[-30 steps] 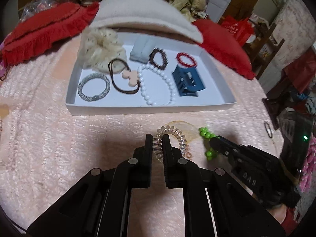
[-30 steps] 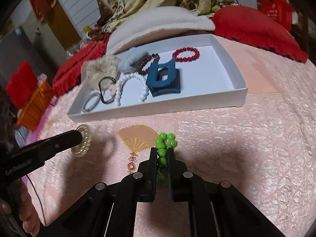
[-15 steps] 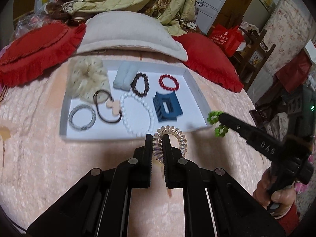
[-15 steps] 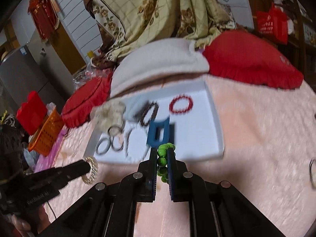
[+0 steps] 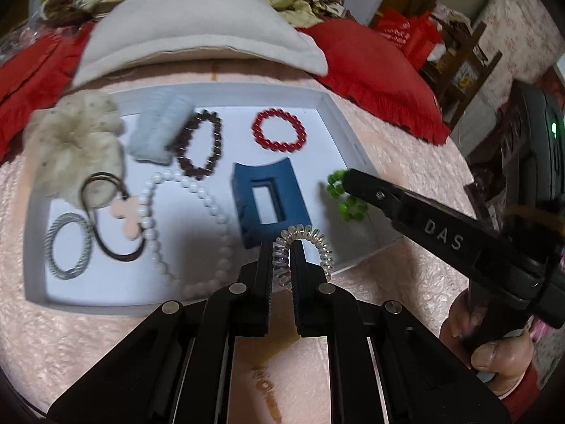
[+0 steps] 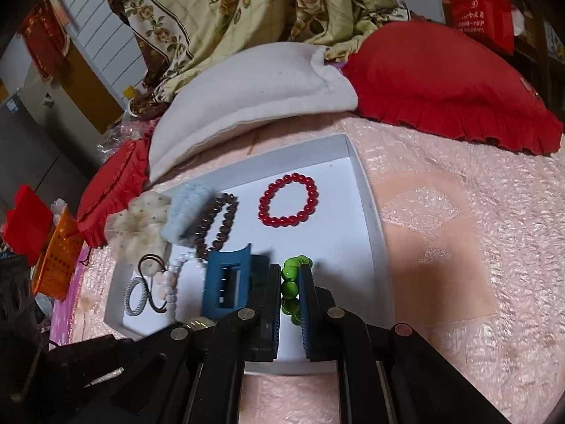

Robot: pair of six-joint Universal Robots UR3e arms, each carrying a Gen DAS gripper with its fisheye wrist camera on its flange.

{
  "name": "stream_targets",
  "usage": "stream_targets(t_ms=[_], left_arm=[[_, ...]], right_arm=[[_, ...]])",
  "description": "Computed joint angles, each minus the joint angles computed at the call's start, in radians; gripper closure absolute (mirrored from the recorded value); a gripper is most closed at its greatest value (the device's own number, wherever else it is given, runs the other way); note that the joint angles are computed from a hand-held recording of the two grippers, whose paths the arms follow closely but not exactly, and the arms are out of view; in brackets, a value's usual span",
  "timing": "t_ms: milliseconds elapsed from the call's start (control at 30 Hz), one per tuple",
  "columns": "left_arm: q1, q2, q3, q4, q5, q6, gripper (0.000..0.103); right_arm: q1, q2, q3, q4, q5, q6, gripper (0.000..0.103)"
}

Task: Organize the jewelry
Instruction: 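Carry the gold coil tie and green bracelet into the tray and open both tools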

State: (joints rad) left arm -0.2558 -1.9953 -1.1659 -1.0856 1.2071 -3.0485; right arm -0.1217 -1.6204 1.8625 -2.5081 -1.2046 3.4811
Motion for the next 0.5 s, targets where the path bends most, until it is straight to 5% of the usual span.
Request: stream_targets(t_ms=[267,500], left_arm=[[-0.023,-0.033,0.039,-0.016,0.016,-0.003,0.087],[0.020,0.189,-0.164,0.029,0.062,0.017,0.086]], right_arm=[[0.021,-0.021,0.000,0.013,-0.054,-0.035,0.086],[0.056,-0.134,0.047,0.051,-0.118,-0.034,0.075]])
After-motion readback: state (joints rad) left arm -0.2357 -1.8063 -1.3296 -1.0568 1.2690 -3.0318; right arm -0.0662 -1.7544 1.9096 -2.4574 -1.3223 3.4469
